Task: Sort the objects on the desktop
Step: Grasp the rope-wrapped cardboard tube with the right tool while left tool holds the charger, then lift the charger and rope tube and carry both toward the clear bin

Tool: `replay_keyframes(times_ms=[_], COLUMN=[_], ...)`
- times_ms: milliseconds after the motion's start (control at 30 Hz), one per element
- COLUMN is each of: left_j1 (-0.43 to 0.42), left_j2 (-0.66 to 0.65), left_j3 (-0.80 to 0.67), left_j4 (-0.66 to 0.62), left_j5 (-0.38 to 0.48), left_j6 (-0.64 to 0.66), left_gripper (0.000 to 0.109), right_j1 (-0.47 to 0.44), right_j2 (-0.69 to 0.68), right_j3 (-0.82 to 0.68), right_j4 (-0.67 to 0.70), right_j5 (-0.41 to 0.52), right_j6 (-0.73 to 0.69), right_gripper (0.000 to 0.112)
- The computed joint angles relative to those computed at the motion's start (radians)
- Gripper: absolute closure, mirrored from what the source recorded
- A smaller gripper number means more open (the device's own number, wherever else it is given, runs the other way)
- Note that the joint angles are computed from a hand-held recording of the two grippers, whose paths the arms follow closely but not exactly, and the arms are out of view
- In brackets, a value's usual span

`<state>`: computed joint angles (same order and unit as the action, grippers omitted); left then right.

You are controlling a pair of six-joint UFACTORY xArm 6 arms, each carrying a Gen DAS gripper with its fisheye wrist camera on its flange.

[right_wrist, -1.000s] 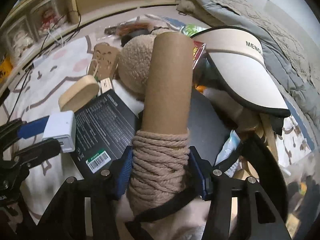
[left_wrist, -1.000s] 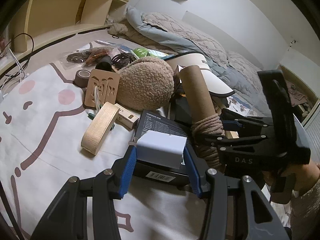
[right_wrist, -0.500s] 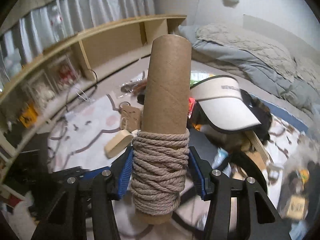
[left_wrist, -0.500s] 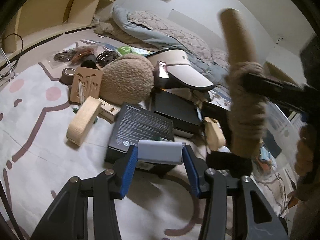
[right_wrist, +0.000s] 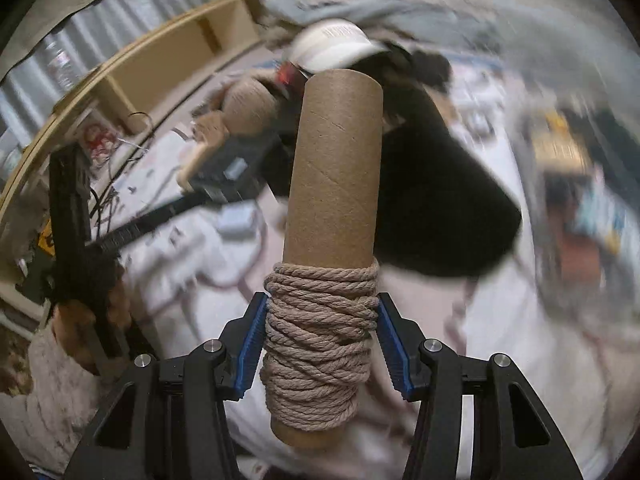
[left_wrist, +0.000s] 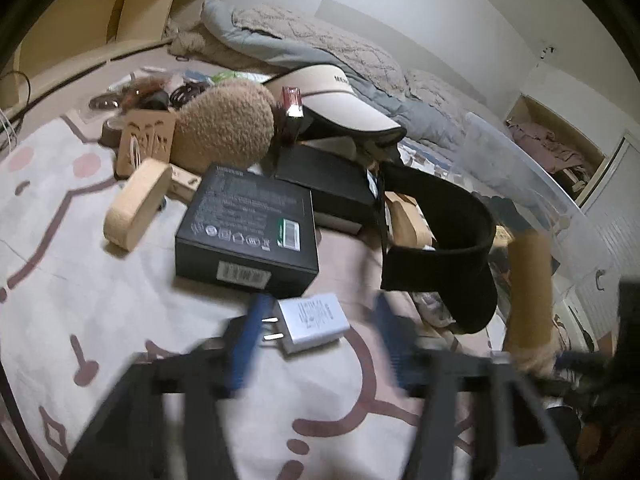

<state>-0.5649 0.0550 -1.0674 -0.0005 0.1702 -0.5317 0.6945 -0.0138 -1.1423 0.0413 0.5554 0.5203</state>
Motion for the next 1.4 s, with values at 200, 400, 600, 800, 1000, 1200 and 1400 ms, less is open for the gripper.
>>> replay_keyframes(times_ms=[200, 400, 600, 800, 1000, 1200, 1400], left_j1=[-0.018, -0.008, -0.026, -0.037, -0.038, -0.042, -0.099], left_j2=[0.012, 0.062, 0.108, 0.173, 0.181, 0.154, 0.108], left_j3=[-0.003, -0.05, -0.112, -0.202, -0.212, -0.168, -0.118], left_j4=[0.061, 0.138, 0.273, 0.49, 0.546, 0.416, 0.269], left_j5=[0.07, 0.147, 0.188, 0.268, 0.293, 0.23, 0.203], left_j6=[-0.036, -0.153, -0.295, -0.499, -0.517, -0.352, -0.107], left_gripper=[0.031, 0.031, 0.021, 0.022, 0.043, 0.043, 0.043], right_j1=[0.005, 0.02, 0.018, 0.024, 0.02, 0.024, 0.03], right_j2=[-0.049, -0.03, 0.023, 0.042, 0.031, 0.004, -0.062], right_j3=[0.138, 0.162, 0.171, 0.158, 0.192, 0.24, 0.306], right_j4=[-0.123, -0.388, -0.3, -0.279, -0.177, 0.03, 0.173], right_j5=[-0.084, -0.154, -0.248, -0.249, -0.31, -0.378, -0.409], right_j6=[0.234, 0.438, 0.366, 0.33, 0.273, 0.16, 0.136], right_gripper=[0.058, 0.057, 0.052, 0.045, 0.042, 0.042, 0.058])
